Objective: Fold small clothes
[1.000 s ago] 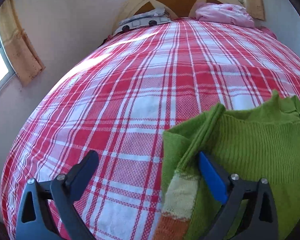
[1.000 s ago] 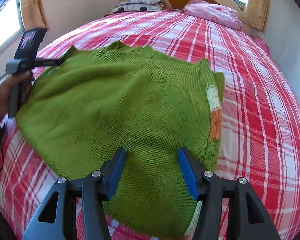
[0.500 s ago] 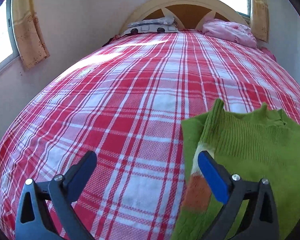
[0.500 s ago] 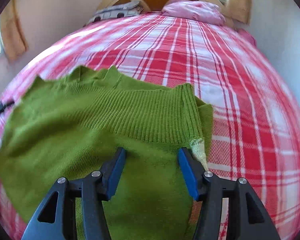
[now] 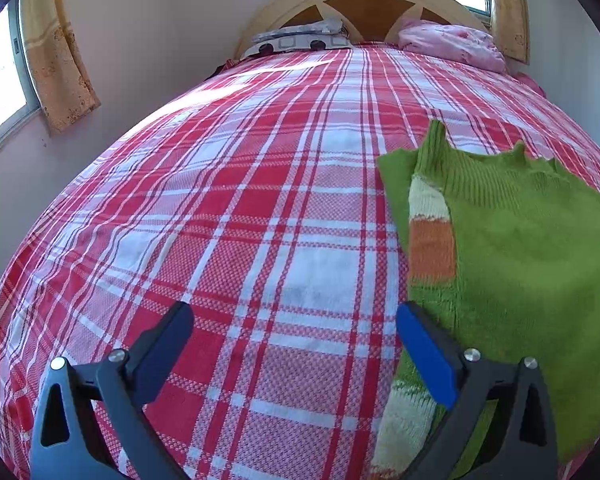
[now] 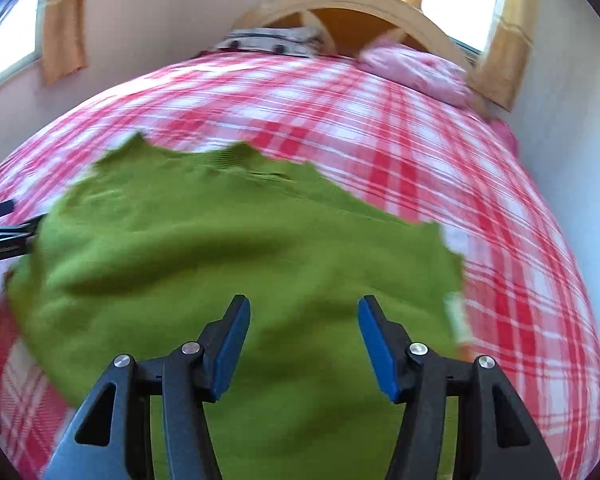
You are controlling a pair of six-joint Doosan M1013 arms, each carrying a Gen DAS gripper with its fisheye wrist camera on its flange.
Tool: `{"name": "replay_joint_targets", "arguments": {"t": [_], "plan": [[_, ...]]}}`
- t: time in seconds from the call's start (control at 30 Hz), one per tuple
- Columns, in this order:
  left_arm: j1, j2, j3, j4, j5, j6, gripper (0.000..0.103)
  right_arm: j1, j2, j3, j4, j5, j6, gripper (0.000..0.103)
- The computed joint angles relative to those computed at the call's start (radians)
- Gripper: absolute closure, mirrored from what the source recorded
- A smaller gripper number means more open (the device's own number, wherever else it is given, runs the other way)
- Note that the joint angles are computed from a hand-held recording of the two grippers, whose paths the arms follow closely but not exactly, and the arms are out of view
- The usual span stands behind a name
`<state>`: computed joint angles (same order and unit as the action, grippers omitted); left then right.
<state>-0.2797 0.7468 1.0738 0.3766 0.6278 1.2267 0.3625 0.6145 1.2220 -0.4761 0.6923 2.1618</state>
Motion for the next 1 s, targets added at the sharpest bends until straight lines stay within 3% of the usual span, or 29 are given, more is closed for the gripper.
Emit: {"name": "replay_joint_targets", "arguments": {"t": [0.13,0.27,0.33,0.43,0.57,0.77,0.87,0.97,1.0], "plan": [[-0.002,-0.003,0.009,0.023,-0.009,-0.016,0.000,-0.015,0.034,-0.058,0.260,-0.079,-0.178,0.045],[-0.002,0.000,0.005,0.025,-0.001,-0.016,0.000,-0.040,0.110,-0.175,0.474,-0.006,-0.334,0.045],[-0.003,0.000,0.005,0.027,0.001,-0.014,0.000,-0.044,0.156,-0.238,0.469,0.083,-0.323,0.045],[-0.001,0.004,-0.001,0.011,0.007,-0.002,0.000,-0.047,0.177,-0.268,0.452,0.077,-0.300,0.037],[0.003,0.008,-0.009,-0.016,0.018,0.015,0.000,-0.043,0.197,-0.304,0.407,0.104,-0.240,0.037],[0.013,0.012,-0.018,-0.091,0.028,0.058,0.000,-0.015,0.121,-0.188,0.201,0.021,-0.138,0.037],[0.013,0.013,-0.020,-0.097,0.032,0.064,0.000,0.002,0.066,-0.103,0.174,-0.039,-0.180,0.036],[0.015,0.016,-0.026,-0.117,0.040,0.076,0.000,0.025,0.086,-0.112,0.148,0.042,-0.252,0.036],[0.015,0.017,-0.028,-0.120,0.044,0.077,0.000,0.027,0.087,-0.105,0.127,0.027,-0.230,0.036]]}}
